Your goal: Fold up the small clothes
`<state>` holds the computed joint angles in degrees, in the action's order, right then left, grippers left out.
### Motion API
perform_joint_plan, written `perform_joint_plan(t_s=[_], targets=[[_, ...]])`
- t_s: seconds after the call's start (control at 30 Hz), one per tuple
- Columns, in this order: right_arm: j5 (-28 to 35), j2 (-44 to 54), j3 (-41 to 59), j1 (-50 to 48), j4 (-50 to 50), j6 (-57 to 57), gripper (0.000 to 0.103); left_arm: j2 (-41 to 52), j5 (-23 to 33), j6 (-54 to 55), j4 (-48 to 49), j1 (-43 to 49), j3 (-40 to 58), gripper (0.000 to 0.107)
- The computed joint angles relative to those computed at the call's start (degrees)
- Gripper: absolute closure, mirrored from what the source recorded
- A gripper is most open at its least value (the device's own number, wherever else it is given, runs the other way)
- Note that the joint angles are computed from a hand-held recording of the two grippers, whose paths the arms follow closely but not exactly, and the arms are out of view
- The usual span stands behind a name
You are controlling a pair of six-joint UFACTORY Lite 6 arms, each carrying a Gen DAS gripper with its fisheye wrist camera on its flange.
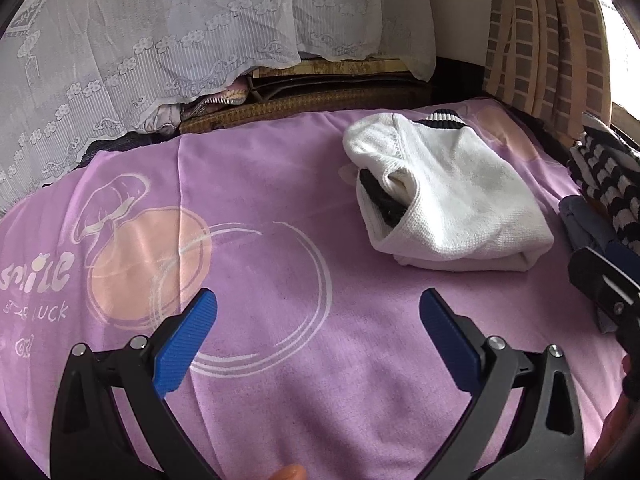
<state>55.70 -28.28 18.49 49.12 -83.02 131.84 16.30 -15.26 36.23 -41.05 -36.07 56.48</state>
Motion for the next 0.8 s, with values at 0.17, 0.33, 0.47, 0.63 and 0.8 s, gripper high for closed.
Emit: perform_joint_plan(t_s=[0.17, 0.33, 0.47, 0.63, 0.8], targets=[[0.84, 0.30, 0.75, 1.11, 1.02, -1.16, 0.004, 2.62, -0.33, 4.96, -4.51, 0.02, 3.06, 0.008], [0.74, 2.75, 2.06, 1.02, 2.04, -1.32, 0.004, 2.92, -0.82, 6.10, -5.22, -0.36, 3.31, 0.008], [1.37, 3.11, 2.18, 1.10, 2.52, -0.39, 0.004, 1.57, -1.80, 5.07, -4.11, -0.64, 2.04, 0.008], [1.36, 1.86, 1.57, 0.83, 2.91, 1.12, 0.004, -0.07, -1.22, -0.15, 0.63, -0.14, 0.84, 0.008], [0.48, 2.39, 1.76, 0.84, 3.05, 1.44, 0.004, 1.29, -0.83, 11.48, -10.64, -1.41, 2.69, 0.008]])
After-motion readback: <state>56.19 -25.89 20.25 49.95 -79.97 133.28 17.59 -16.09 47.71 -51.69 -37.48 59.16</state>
